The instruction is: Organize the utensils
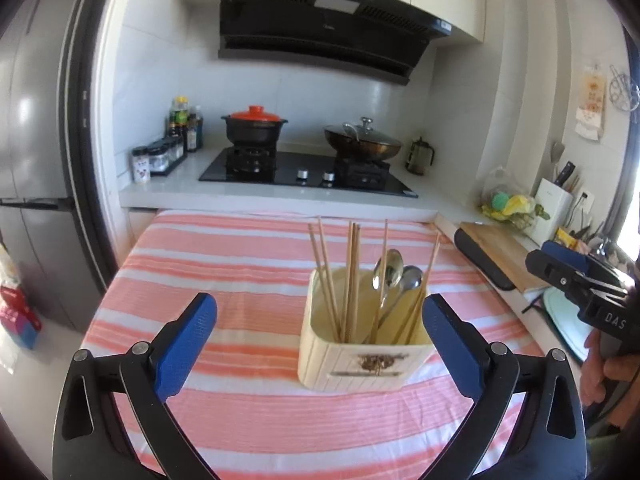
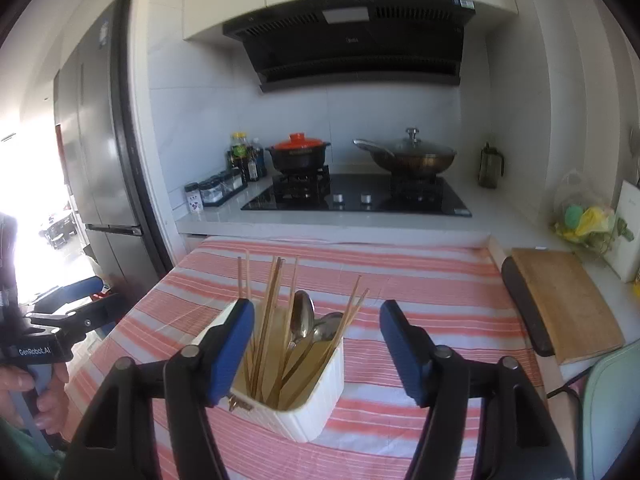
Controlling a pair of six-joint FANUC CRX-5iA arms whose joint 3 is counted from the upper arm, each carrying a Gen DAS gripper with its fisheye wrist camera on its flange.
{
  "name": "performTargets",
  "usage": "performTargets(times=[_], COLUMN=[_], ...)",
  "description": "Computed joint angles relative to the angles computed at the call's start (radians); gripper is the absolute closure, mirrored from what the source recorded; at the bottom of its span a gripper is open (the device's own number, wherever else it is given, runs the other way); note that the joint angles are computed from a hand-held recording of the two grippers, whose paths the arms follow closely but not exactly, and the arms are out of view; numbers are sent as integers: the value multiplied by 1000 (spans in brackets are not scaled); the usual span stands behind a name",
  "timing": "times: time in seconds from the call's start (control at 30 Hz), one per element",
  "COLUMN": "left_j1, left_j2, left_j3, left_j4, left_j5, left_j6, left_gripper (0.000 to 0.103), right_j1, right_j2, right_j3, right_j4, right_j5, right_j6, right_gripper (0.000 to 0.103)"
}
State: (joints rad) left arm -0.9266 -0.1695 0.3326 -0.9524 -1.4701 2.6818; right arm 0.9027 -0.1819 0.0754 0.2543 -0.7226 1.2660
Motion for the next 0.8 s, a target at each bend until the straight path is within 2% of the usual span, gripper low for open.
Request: performTargets(times=[0.07, 0.1, 0.17, 0.27, 0.4, 0.47, 0.6, 0.8], left_j1=[-109, -131, -162, -275, -377, -423, -471, -517], left_j2=[30, 51, 77, 124, 186, 203, 212, 253], left_j3=[32, 59, 91, 140, 211, 232, 255, 323], left_j4=[-72, -56, -23, -100, -189, -220, -227, -290], left_j5=[-121, -177, -241, -365, -504, -549, -564, -628], left_j6=[62, 66, 66, 112, 94, 105, 126, 100], left_gripper=[0, 0, 0, 0, 0, 0, 0, 0], right_j1=[57, 87, 151, 234, 326, 376, 461, 529], right_j2=[-91, -134, -204, -292, -353, -372, -419, -478], right_j3=[-109, -157, -231, -348, -392, -405, -439, -473], right_j4=[90, 132, 214, 403, 478, 518, 581, 600], right_j5=[31, 37, 11, -29, -129, -191, -270, -322], right_j6=[-58, -94, -181, -419, -532, -568, -628, -693], right_gripper=[23, 22, 11, 0, 0, 0, 0, 0])
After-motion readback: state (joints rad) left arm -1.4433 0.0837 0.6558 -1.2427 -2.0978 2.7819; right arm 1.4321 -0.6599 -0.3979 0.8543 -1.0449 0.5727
